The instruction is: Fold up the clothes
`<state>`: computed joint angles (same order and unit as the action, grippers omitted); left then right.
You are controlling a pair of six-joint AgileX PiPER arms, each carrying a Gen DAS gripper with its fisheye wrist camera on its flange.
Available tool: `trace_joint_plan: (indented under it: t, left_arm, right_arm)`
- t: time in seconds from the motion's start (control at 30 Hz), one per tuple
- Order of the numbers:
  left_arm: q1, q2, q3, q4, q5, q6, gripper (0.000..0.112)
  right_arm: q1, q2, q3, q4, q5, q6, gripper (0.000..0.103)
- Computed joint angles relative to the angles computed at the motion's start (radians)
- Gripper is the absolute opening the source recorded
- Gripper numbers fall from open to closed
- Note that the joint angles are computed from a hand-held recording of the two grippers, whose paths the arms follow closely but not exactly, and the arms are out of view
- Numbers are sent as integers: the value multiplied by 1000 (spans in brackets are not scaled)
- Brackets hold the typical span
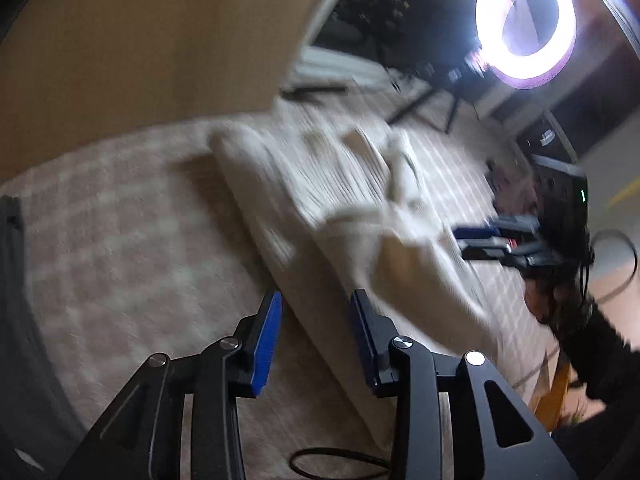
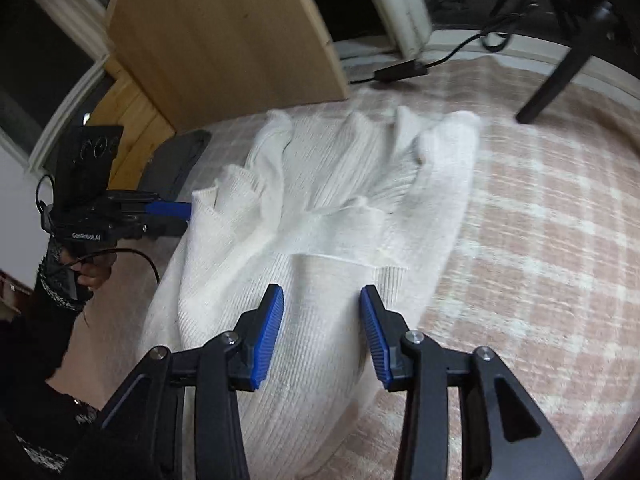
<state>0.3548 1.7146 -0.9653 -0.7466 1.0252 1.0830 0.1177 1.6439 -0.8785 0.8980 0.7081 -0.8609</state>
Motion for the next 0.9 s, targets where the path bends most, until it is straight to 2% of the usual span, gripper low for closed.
trace_joint_plan:
  t: [0.13,0.23,0.33,0.4,0.5,0.57,0.6,0.63,0.67,0.73,0.8,0.87,0.9]
  left_arm:
    - [-89,7,16,-4,-32,-23,35]
    - [-133,29,-2,11,-46,-66,40]
    - [-133,25,-15,22,-22,-93,40]
    - [-128,3,-16,25,-12,-95,40]
    - [-160,-18,-18,61,-53,-124,45]
    - [-188,3,-24,67,-66,-132,43]
    - [-199,8,-19,72,-78,-133,41]
    - [-210,14,-14,78,-90,-133,29]
    - [-221,19,-9,83,-102,-134,21]
    - [-223,-4,18,69,-127,-101,15]
    - [-197,-44,45,42,-126,-60,14]
    - [-154,-78,61,11,-99,-24,13]
    - [-115,-80,56,-10,-59,-11,13]
  right_arm:
    - [24,29,-32,-42,-4,33,40]
    - [42,43,-60,-108,-13,86,44]
    - [48,40,-77,-152,-15,128,44]
    - [60,41,-81,-182,-37,167,49]
    - [81,53,-78,-181,-65,176,49]
    - [95,43,-67,-189,-86,175,49]
    - [96,35,-63,-192,-88,177,42]
    - [97,27,-59,-196,-89,179,33]
    - [98,19,-55,-199,-90,181,12]
    - [92,1,-44,-185,-86,170,11]
    - [45,-28,-18,-85,-55,94,11]
    - [-23,-51,10,41,-14,15,11]
    - [-65,-61,22,106,9,-18,10]
